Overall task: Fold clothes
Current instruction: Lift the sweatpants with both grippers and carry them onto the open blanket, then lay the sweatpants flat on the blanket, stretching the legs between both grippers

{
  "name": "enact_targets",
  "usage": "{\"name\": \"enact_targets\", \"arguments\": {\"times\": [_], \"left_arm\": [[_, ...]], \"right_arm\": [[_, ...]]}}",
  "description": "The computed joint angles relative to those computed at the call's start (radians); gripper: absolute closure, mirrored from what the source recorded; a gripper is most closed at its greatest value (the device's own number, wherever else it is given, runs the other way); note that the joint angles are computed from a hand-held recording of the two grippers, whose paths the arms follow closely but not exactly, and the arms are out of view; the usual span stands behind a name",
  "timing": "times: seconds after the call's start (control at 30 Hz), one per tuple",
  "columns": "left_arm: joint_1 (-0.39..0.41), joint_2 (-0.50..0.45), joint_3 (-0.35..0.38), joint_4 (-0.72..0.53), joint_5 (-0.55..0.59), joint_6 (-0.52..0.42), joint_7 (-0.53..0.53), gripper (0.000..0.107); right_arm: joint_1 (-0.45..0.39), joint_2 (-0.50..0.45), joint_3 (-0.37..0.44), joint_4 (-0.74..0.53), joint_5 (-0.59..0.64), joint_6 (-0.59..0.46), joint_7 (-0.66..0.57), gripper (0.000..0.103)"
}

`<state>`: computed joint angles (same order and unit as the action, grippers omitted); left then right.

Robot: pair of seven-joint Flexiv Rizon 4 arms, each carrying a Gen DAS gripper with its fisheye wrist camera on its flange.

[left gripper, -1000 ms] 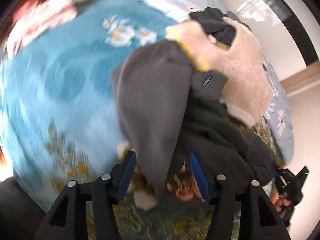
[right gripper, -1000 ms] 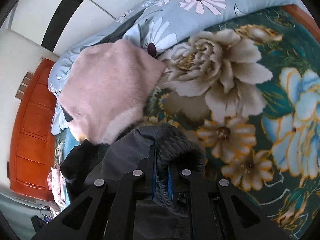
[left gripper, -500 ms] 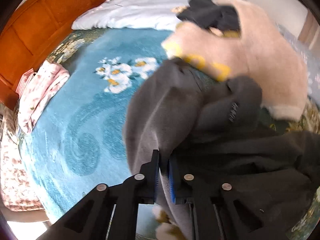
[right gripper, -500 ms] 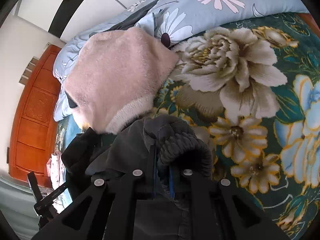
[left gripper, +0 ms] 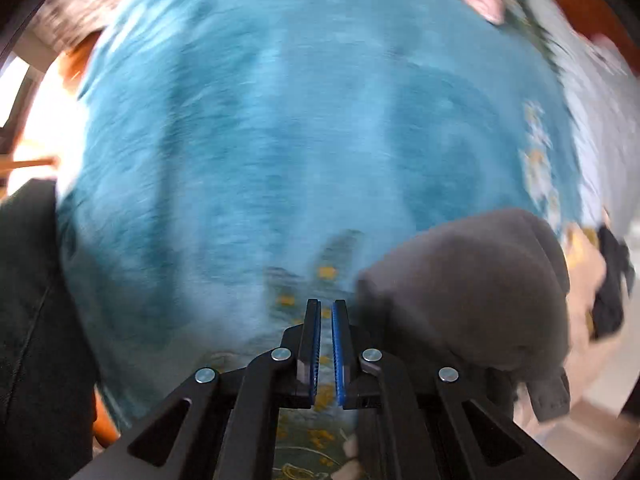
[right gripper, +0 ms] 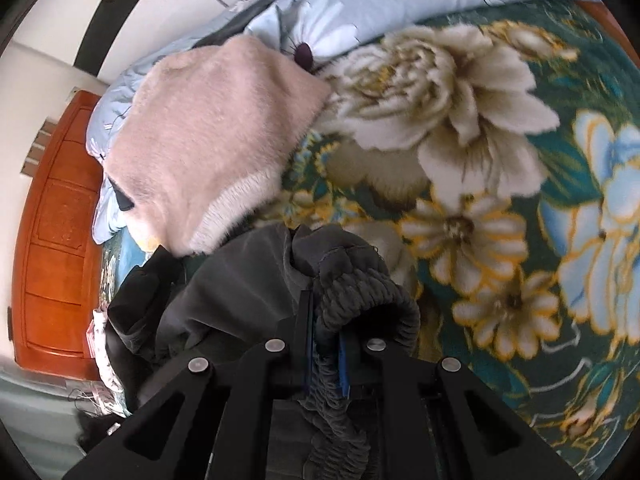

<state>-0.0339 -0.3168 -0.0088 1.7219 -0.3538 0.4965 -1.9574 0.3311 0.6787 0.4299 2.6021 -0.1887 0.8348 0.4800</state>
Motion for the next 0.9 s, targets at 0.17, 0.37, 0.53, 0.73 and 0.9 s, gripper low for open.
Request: {"name": "enact_targets", "arguments": {"times": [0.17, 0.37, 0.53, 0.73, 0.9], "left_arm": [[-0.023, 0.017, -0.021, -0.043, 0.055, 0.095, 0.133, 0.098], [-0.085, 0.034, -0.086, -0.061, 0.081, 0.208, 0.474, 0.040], [-0.211, -0.016, -0.083, -0.144, 0.335, 0.207, 0.675, 0.035], [-0.336, -0.081, -0.009, -0.199, 0.680, 0.236, 0.709, 0.035], [-0.336, -0.124, 0.011, -0.206, 0.727, 0.287, 0.740, 0.041]], "right_arm": [[0.003, -0.011, -0.007, -0.016, 0.006, -0.019, -0.007, 0.091], [0.006, -0.023, -0.011, -0.037, 0.013, -0.044, -0.027, 0.091], [0.006, -0.031, -0.017, -0.038, 0.019, -0.038, -0.030, 0.091], [0.009, -0.051, -0.026, -0.049, 0.031, -0.040, -0.054, 0.091], [0.015, -0.063, -0.026, -0.062, 0.044, -0.055, -0.055, 0.091]]}}
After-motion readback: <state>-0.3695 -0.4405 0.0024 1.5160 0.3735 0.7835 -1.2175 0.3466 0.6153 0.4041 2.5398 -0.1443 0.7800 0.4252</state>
